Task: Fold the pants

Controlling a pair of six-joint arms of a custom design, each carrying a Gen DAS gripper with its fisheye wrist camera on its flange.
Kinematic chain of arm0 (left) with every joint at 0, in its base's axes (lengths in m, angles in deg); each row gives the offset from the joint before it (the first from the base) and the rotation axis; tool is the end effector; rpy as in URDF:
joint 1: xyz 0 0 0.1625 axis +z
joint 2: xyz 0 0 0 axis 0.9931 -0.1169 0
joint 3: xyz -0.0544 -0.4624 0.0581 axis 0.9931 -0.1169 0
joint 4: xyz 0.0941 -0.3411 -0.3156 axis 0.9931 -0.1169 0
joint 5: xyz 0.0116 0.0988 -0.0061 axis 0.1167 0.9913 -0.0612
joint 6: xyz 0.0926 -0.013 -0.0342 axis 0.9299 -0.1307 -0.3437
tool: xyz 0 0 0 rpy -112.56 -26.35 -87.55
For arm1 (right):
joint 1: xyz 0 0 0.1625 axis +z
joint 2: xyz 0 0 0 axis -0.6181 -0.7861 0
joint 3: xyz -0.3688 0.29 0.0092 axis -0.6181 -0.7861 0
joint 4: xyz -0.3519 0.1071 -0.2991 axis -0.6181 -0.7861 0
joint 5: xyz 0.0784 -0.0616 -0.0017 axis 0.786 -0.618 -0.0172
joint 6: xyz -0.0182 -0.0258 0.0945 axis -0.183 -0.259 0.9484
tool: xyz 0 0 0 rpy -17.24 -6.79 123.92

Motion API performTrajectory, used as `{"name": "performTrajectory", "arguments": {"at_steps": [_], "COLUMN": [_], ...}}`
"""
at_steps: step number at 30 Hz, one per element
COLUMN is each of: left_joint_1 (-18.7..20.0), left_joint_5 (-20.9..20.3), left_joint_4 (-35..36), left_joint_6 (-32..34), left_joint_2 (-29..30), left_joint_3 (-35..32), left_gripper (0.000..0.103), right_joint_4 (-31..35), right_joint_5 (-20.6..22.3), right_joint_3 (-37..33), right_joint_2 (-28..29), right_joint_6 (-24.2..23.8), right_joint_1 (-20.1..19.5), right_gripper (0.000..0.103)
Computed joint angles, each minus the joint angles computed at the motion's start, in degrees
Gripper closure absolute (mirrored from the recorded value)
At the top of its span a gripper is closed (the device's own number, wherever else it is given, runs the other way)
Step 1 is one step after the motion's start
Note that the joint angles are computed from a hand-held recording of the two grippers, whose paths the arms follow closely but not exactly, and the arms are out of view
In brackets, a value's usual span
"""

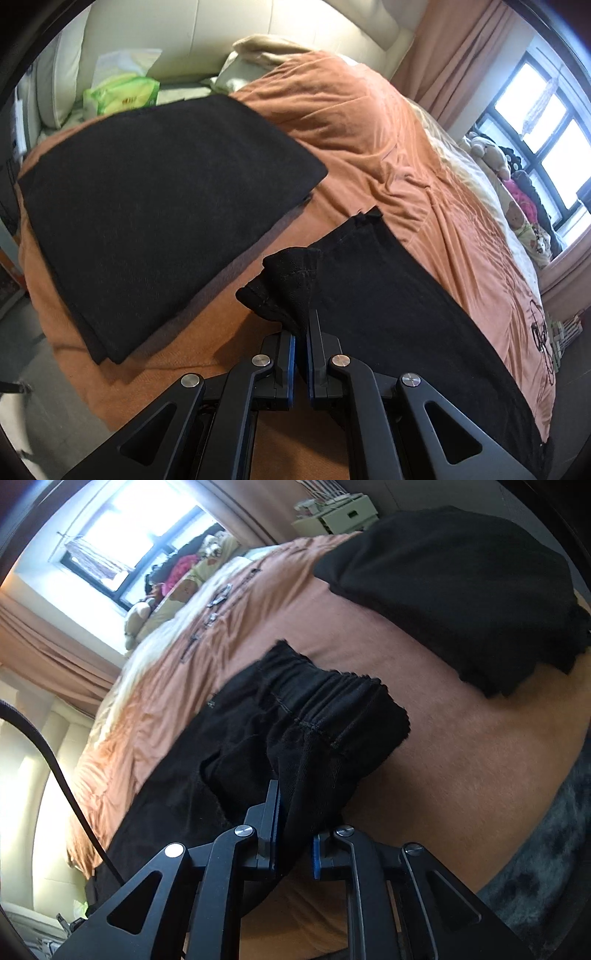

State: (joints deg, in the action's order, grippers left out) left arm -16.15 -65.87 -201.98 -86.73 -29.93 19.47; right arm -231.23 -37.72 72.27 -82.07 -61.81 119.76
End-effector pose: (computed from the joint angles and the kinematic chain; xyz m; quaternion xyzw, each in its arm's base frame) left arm -0.1537 -0.8866 0.1951 -0.1035 0.8827 -0.3994 0.2251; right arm 0.0152 -0.5827 0.4360 -0.2161 -0.8215 0.5091 0.1389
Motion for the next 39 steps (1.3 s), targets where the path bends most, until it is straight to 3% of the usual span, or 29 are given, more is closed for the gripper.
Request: {"name": "performTrajectory", "arguments": {"at_steps": [3,5,7,9,17,25,32,35,39], "left_joint_1": [0.6,0.9,1.3,1.6,2.4,3.1,2.8,2.7,2.2], "left_joint_5": [-1.1,-2.1,-4.1,-5.1,-6.1,-6.6,-6.8,-6.3,-6.7], "left_joint_4": [0.4,0.1,-0.5,-0.5,0.7,-1.6,-2.1,-2.5,-4.8], "left_joint_6": [-1.8,-2.2,-2.6,-3.1,-4.2,-4.3,-2.7,-3.3,-2.8], "left_joint_2": [-0.1,-0.1,-0.3,-0.1,1.5,1.7,1.7,1.9,1.7], "left_joint_3": [0.6,1.0,1.6,1.6,-0.2,-0.5,-0.9,-1.1,-1.2], "left_gripper": [0.097,0.095,0.076,0.067,0.065,0.065,0.066,0.092,0.098], "right_joint_4": [2.7,3.0,2.8,2.3,-6.1,-7.5,-0.5,3.2,7.5], "right_joint_5": [-9.5,-10.7,-12.3,-13.9,-19.3,-18.4,-11.5,-9.1,-6.8], "right_joint_3": [-1.6,-1.5,-1.3,-1.2,-0.2,0.0,-4.3,-7.1,-11.2], "right_joint_2": [1.5,1.6,1.5,1.3,1.8,4.6,8.2,10.3,13.6], "right_joint_6": [0.5,0.5,0.0,-0.5,-7.1,-14.6,-17.2,-19.6,-22.7], "right_joint_1": [2.8,4.0,5.0,6.2,11.5,14.7,14.0,14.0,14.3], "right_gripper": [0.073,0.067,0.065,0.065,0.065,0.065,0.065,0.065,0.065]}}
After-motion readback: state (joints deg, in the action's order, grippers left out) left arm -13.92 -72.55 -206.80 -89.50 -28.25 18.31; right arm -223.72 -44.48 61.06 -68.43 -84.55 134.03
